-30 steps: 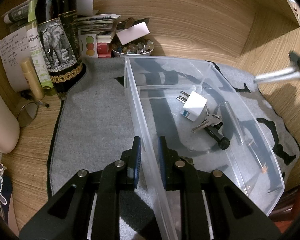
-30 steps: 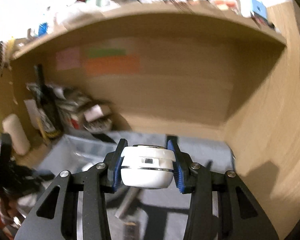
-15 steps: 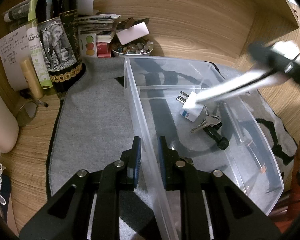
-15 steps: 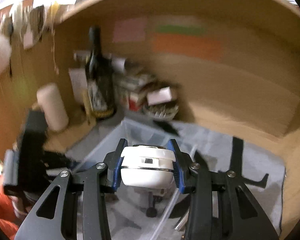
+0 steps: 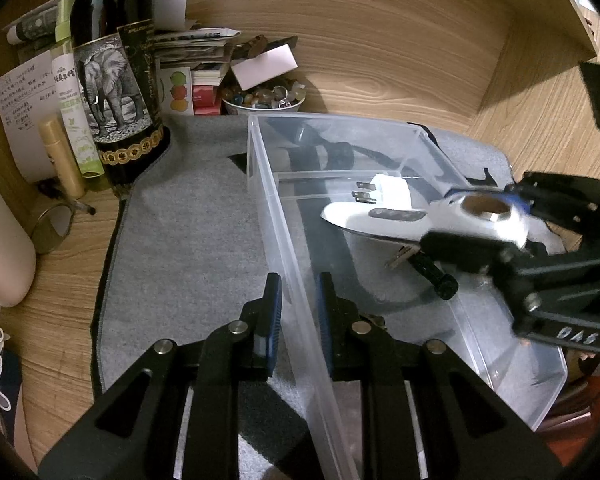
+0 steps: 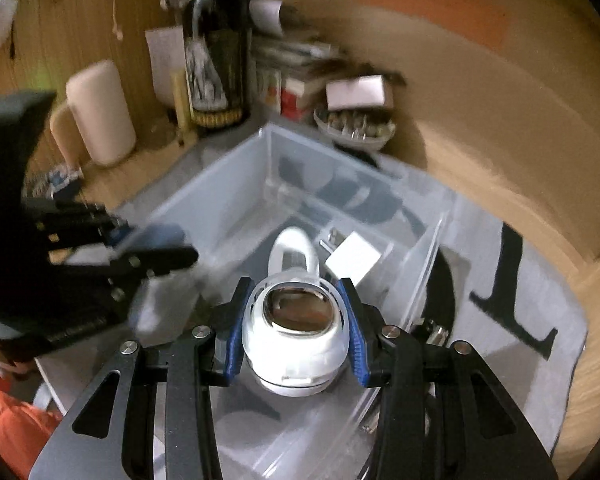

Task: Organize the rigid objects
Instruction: 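Carry the white massager with the right gripper into the clear box and release, then move the right gripper to the black-and-gold lighter and grasp it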

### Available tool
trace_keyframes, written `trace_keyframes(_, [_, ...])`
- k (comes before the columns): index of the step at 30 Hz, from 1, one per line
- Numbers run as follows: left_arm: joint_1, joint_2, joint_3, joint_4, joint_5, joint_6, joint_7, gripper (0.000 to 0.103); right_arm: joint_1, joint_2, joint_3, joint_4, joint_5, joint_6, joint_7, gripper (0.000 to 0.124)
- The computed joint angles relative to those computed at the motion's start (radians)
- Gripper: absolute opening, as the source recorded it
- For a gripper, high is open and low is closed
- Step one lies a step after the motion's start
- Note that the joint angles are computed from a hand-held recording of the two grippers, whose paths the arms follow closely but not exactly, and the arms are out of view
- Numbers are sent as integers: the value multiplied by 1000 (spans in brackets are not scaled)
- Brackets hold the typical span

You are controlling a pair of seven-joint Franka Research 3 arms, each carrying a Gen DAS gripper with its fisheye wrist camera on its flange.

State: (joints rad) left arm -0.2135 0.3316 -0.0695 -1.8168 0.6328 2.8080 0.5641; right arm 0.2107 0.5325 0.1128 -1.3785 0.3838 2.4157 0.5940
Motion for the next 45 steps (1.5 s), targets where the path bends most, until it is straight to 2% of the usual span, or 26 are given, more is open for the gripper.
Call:
trace_keyframes(4, [-1,0,1,0,0,1,-1,18,14,-2,-21,-1,-52,-45,10,38])
trace_keyframes(9, [-3,1,3,1,5,-2,-6,18,10,-11,-14,-19,-51,-31,0,39])
trace_keyframes(11, [-2,1,2,2,4,-2,-4,18,5,-17,-9,-29,-36,-9,-7,39])
trace_keyframes(16, [-2,4,-1,7,1,-10,2,18,-12,-32,4,-41,14,24,-17,49])
trace_keyframes(18, [0,5,-2,7,-2,-9,5,18,-20,-45,9,-55,40,51,-27,51])
trace_keyframes(22, [-2,6,-1,9,-2,-11,5,18,-44,-74,22,-86,111,128,-44,62])
trace_keyframes(25, [-2,6,-1,9,-3,-11,6,18,-63,-89,27,-95,159,155,-48,66])
trace_keyframes(31, [-2,6,0,9,-3,-10,6,18,-81,-112,-4,-125,178,204,14,66])
trace_keyframes(36, [-2,6,-1,8,-4,-11,6,18,-79,-119,-50,-156,119,230,130,66])
trace_keyframes(40, [-5,5,2,8,1,-12,1,18,-82,-122,-73,-189,54,218,205,66])
trace_keyframes(45, [-8,5,6,7,14,-11,-12,18,-102,-108,-64,-198,36,164,241,66])
